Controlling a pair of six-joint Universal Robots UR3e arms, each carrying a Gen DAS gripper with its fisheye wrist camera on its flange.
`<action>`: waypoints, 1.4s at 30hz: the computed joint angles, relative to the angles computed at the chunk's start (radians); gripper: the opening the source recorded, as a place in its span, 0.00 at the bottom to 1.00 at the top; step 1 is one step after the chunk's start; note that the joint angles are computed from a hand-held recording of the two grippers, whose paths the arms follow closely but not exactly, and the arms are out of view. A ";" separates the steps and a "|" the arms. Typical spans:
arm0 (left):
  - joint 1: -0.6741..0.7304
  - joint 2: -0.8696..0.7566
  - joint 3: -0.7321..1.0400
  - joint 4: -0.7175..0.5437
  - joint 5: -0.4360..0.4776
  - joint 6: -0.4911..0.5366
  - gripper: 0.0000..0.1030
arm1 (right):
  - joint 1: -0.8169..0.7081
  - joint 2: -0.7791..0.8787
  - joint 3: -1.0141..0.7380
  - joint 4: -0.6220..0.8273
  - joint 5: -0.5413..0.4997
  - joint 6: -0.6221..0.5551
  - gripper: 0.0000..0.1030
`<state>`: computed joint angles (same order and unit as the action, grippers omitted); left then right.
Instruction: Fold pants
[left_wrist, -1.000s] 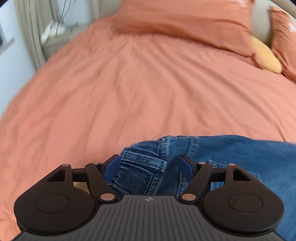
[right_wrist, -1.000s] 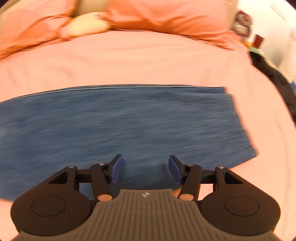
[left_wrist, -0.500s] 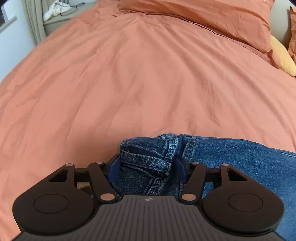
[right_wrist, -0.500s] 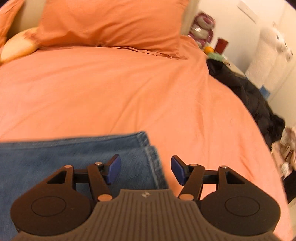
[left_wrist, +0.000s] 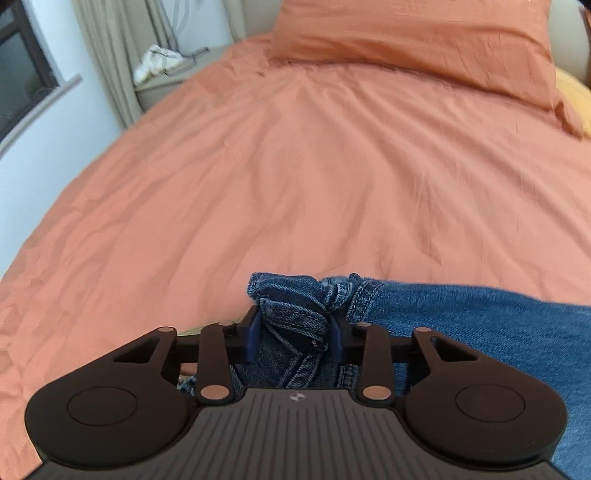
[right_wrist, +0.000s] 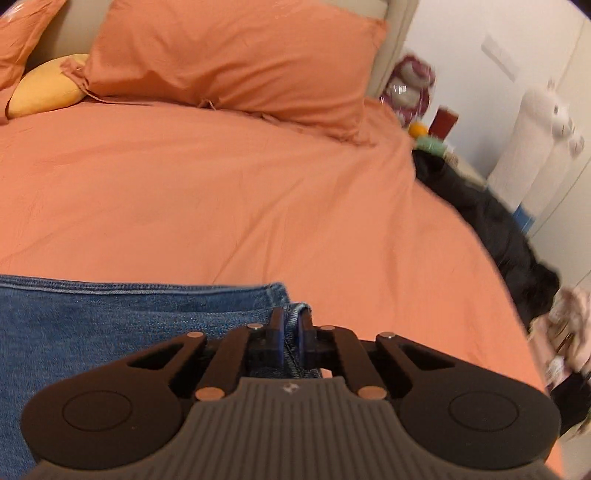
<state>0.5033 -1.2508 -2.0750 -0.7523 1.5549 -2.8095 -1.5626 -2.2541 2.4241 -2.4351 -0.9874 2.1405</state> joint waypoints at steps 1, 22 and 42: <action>0.012 0.034 -0.022 0.011 -0.010 0.015 0.37 | -0.027 -0.060 0.003 0.038 0.025 -0.029 0.00; -0.118 -0.121 -0.101 0.333 0.120 -0.006 0.37 | 0.452 0.555 -0.034 -0.737 -0.441 0.226 0.00; -0.112 0.233 -0.096 0.030 -0.002 0.098 0.66 | -0.419 -0.059 -0.203 0.670 0.109 -0.218 0.44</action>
